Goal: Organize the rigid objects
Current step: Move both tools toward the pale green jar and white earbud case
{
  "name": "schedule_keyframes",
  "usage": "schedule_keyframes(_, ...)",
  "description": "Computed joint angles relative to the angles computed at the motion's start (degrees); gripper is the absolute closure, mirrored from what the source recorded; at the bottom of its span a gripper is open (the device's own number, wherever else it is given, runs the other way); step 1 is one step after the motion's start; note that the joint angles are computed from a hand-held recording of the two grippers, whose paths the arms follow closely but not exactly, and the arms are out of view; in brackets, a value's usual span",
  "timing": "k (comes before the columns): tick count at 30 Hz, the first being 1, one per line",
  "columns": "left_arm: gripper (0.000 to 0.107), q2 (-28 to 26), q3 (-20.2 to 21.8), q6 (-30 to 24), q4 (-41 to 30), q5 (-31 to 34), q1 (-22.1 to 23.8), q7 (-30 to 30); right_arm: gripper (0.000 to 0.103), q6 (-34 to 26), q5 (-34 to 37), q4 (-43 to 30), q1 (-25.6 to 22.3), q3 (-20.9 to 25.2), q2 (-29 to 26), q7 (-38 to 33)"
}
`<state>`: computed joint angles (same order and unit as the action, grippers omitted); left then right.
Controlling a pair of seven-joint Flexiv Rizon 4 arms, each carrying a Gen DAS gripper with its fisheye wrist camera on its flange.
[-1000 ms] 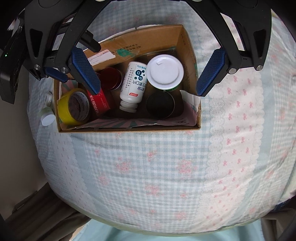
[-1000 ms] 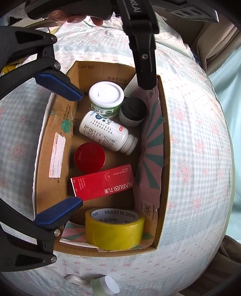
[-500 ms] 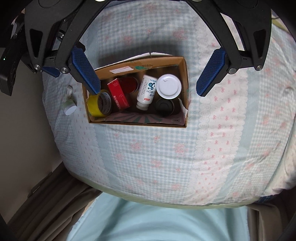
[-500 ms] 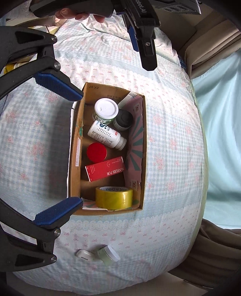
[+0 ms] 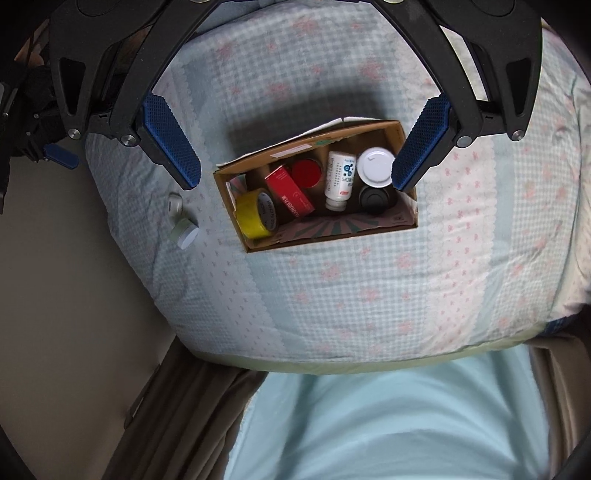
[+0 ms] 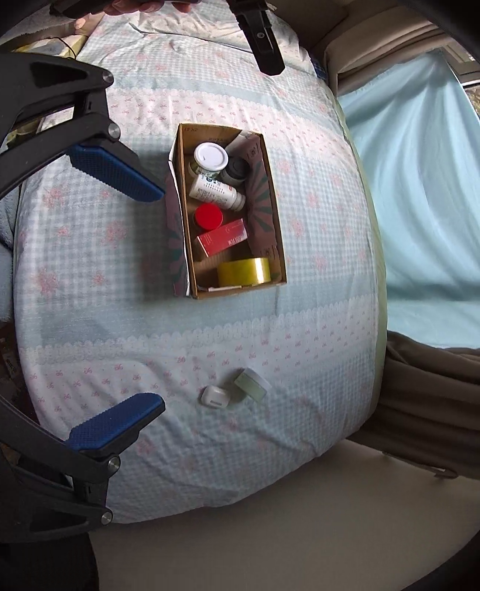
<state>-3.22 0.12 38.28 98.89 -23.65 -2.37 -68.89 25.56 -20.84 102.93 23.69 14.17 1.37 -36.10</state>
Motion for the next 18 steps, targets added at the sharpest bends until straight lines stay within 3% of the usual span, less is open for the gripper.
schedule_keyframes(8, 0.004, -7.79, -4.05, -2.68, -10.59, 6.23, -4.08, -2.62, 0.000, 0.80, -0.66, 5.76, -4.38, -1.45, 4.33, 5.57)
schedule_keyframes(14, 0.004, -17.89, -6.32, -7.18, -22.93, 10.50, -8.44, -3.87, 0.000, 4.01, -1.10, 9.03, -8.13, -2.96, 4.66, 10.20)
schedule_keyframes(18, 0.004, -26.63, -6.71, -13.62, -34.92, 15.42, -12.46, -3.22, 0.000, 6.82, 0.55, 9.87, -9.95, -4.33, 2.84, 11.22)
